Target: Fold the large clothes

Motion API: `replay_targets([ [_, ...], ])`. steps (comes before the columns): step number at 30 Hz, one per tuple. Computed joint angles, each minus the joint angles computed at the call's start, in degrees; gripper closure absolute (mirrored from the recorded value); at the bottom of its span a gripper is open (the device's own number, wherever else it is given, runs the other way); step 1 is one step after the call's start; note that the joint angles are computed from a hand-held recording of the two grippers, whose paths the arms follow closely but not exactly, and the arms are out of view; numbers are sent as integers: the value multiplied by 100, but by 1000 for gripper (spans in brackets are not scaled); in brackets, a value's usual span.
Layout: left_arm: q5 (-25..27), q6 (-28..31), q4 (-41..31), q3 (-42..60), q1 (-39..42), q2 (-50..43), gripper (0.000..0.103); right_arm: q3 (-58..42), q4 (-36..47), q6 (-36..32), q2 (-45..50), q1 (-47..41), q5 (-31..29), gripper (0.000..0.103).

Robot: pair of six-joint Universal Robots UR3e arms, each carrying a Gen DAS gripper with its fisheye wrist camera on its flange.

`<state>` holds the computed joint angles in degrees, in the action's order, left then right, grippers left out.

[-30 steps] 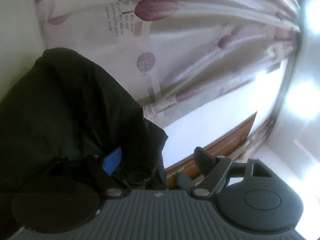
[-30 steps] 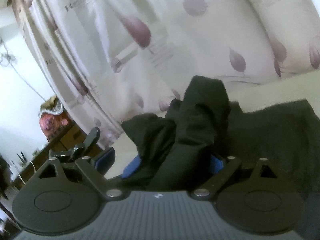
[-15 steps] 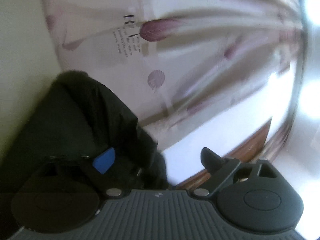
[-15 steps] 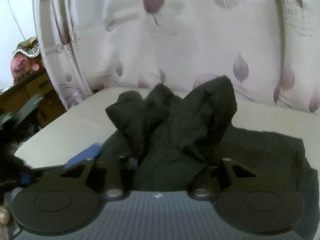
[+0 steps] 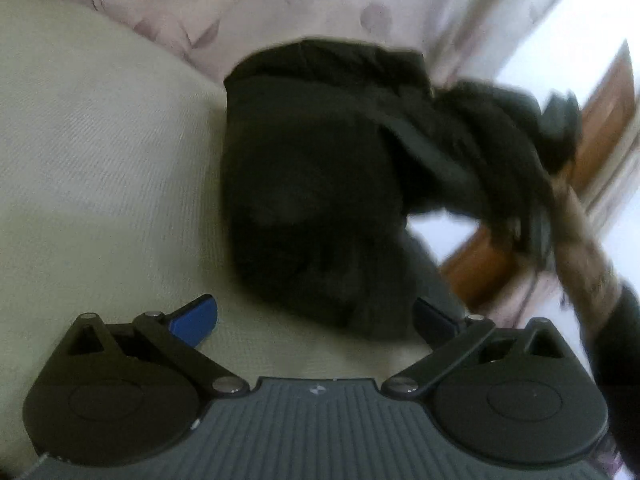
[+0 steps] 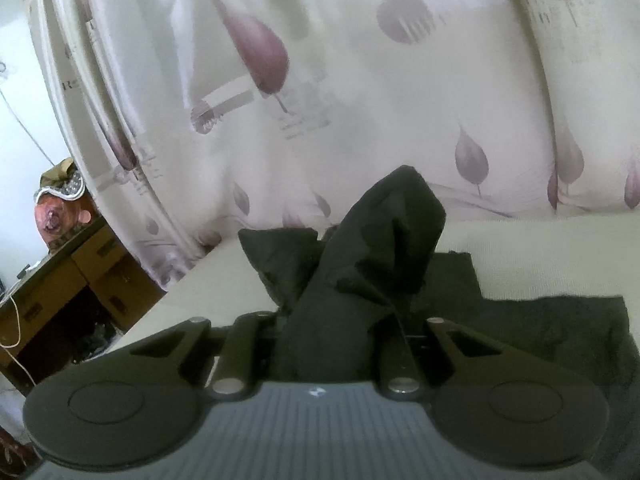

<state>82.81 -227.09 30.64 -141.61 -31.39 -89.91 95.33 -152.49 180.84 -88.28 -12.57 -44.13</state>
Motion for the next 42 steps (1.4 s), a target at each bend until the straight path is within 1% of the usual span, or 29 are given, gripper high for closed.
replay_targets([
  [1, -157, -38, 263, 191, 87, -276, 0, -37, 56, 2, -15, -33, 70, 85],
  [2, -104, -45, 250, 431, 32, -478, 0, -64, 78, 36, -15, -59, 132, 85],
  [4, 197, -31, -169, 1039, -166, -851, 0, -121, 39, 135, 13, -93, 204, 85],
  [5, 375, -174, -119, 1199, -254, -1076, 0, -136, 26, 175, 26, -106, 240, 85],
  [6, 696, -346, 152, 1301, -429, -1356, 0, -157, -6, 226, 54, -113, 267, 85],
  [7, 1155, -363, 450, 1487, -665, -1699, 0, -156, -21, 245, 60, -123, 274, 85],
  [8, 1602, -253, 445, 1782, -916, -1996, 0, -160, -25, 259, 66, -145, 295, 86],
  [11, 2176, 444, -610, 2552, -1289, -2204, 3, -204, 37, 245, 98, -222, 379, 86],
  [12, 2329, 529, -687, 2647, -1364, -2249, 2, -239, 140, 109, 87, -207, 304, 86],
  [14, 2551, 414, -728, 2731, -1444, -2317, 5, -391, 563, -283, 58, -140, 84, 85],
  [16, 2606, 425, -710, 2735, -1453, -2353, 6, -491, 1020, -416, 46, -231, 220, 82],
  [17, 2649, 446, -670, 2664, -1506, -2331, 6, -541, 1160, -454, 33, -222, 146, 75],
  [18, 2678, 451, -676, 2641, -1540, -2314, 5, -621, 1387, -495, 42, -258, 209, 66],
  [19, 2671, 478, -711, 2648, -1539, -2305, 4, -668, 1562, -455, 59, -325, 390, 39],
  [20, 2666, 544, -800, 2704, -1547, -2298, 4, -636, 1512, -275, 37, -366, 478, 9],
  [21, 2666, 627, -891, 2814, -1558, -2348, 2, -593, 1409, -127, -14, -359, 440, 1],
  [22, 2675, 728, -1077, 2921, -1557, -2328, 2, -667, 1485, -119, -34, -313, 371, 0],
  [24, 2698, 833, -1357, 3091, -1566, -2309, 2, -991, 1871, -285, -14, -144, 129, 0],
  [27, 2702, 1020, -1599, 3193, -1565, -2287, 2, -1649, 2444, -457, 173, 280, -481, 0],
  [31, 2614, 1215, -1858, 3274, -1525, -2230, 3, -2815, 3101, -618, 764, 1071, -1647, 0],
  [33, 2585, 1306, -2004, 3349, -1494, -2222, 3, -3500, 3453, -868, 1204, 1487, -2276, 0],
  [34, 2560, 1305, -2014, 3371, -1479, -2235, 3, -3543, 3342, -1090, 1291, 1645, -2556, 5],
  [35, 2587, 1244, -2016, 3351, -1544, -2190, 2, -3564, 3274, -1319, 1363, 1739, -2768, 39],
  [36, 2545, 1215, -1916, 3285, -1519, -2178, 2, -3728, 3464, -1513, 1474, 1736, -2839, 63],
  [37, 2535, 1142, -1818, 3220, -1522, -2164, 0, -3669, 3464, -1611, 1468, 1648, -2803, 74],
  [38, 2501, 964, -1621, 3091, -1497, -2138, 0, -3370, 3238, -1709, 1331, 1500, -2692, 78],
  [40, 2398, 568, -1199, 2683, -1391, -1992, 0, -2718, 2896, -1876, 957, 1167, -2432, 82],
  [41, 2405, 419, -1089, 2554, -1363, -1935, 0, -2374, 2719, -1910, 768, 1002, -2338, 83],
  [42, 2524, 325, -1150, 2527, -1399, -1884, 0, -2089, 2585, -1905, 630, 842, -2233, 84],
])
